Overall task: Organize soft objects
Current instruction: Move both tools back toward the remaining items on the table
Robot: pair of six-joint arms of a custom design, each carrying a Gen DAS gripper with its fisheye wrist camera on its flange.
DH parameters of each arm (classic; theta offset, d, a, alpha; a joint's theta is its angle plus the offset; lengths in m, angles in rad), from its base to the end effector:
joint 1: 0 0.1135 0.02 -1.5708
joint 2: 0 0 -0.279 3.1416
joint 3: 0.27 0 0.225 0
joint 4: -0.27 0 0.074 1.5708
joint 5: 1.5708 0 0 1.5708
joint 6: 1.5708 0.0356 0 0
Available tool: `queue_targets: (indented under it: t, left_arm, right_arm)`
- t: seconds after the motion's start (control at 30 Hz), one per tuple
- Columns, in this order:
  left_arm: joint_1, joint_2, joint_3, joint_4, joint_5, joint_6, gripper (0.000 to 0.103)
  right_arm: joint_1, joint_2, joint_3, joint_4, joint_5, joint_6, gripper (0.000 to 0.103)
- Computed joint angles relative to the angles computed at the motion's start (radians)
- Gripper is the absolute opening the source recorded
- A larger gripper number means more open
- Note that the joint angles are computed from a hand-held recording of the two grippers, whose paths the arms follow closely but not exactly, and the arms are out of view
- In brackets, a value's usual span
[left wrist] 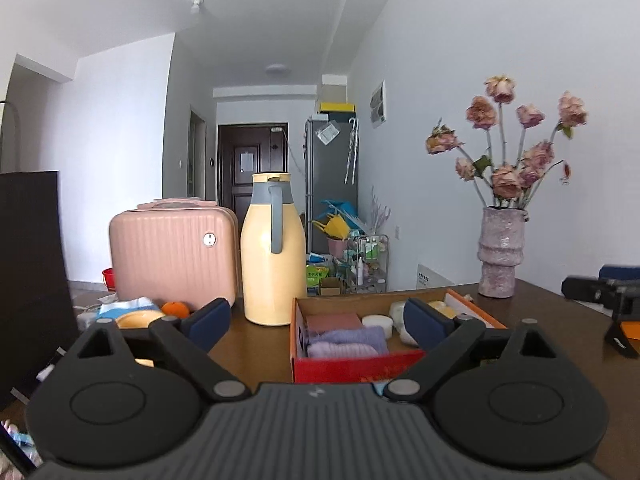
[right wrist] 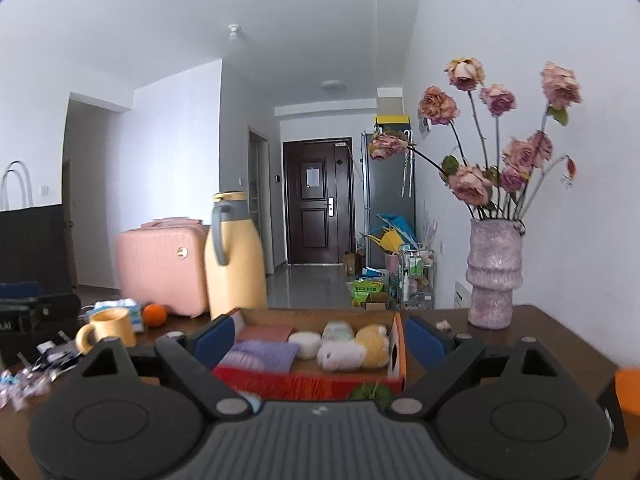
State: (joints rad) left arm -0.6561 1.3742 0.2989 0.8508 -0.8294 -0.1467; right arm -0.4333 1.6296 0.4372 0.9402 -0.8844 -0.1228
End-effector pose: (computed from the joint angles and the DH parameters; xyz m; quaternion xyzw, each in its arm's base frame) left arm 0.1880 -0.1116 0.2031 -0.0628 0.7558 0.0670 0.6483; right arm 0.2528 -0.0866 0.1886 -0.1485 0.7463 0.1733 0.6252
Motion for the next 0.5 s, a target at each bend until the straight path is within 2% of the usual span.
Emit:
queue_targets:
  t: [0.17, 0.23, 0.27, 0.3, 0.33, 0.37, 0.4, 0.43, 0.47, 0.5]
  left_arm:
    - [-0.299, -0.055, -0.160, 0.071, -0.259, -0.089, 0.102]
    - [-0.444, -0.054, -0.198, 0.023, -0.394, -0.184, 0.102]
    - [-0.498, -0.063, -0.192, -0.073, -0.444, -0.269, 0.102]
    - [-0.558, -0.071, -0.173, -0.241, -0.496, -0.413, 0.102]
    - [-0.609, -0.081, -0.131, -0.476, -0.534, -0.602, 0.102]
    - [-0.655, -0.057, -0.069, -0.753, -0.556, -0.849, 0.102]
    - [-0.713, 0.012, 0.002, -1.061, -0.565, -1.162, 0.102]
    - [-0.760, 0.081, 0.044, -1.252, -0.554, -1.384, 0.102]
    - [-0.796, 0.130, 0.062, -1.356, -0.542, -1.524, 0.103]
    - [-0.823, 0.170, 0.071, -1.423, -0.525, -1.626, 0.103]
  right_arm:
    - [-0.179, -0.051, -0.207, 0.050, -0.141, -0.118, 0.092]
    - [-0.265, -0.084, -0.257, -0.004, -0.217, -0.195, 0.092]
    - [-0.318, -0.104, -0.278, -0.060, -0.260, -0.252, 0.092]
    - [-0.377, -0.137, -0.281, -0.194, -0.306, -0.359, 0.092]
    - [-0.419, -0.165, -0.269, -0.333, -0.333, -0.457, 0.092]
    - [-0.473, -0.186, -0.252, -0.512, -0.361, -0.600, 0.092]
    - [-0.527, -0.187, -0.220, -0.715, -0.384, -0.775, 0.092]
    - [-0.572, -0.166, -0.188, -0.894, -0.395, -0.945, 0.092]
    - [-0.603, -0.143, -0.166, -1.018, -0.398, -1.071, 0.092]
    - [-0.616, -0.123, -0.158, -1.067, -0.392, -1.129, 0.092]
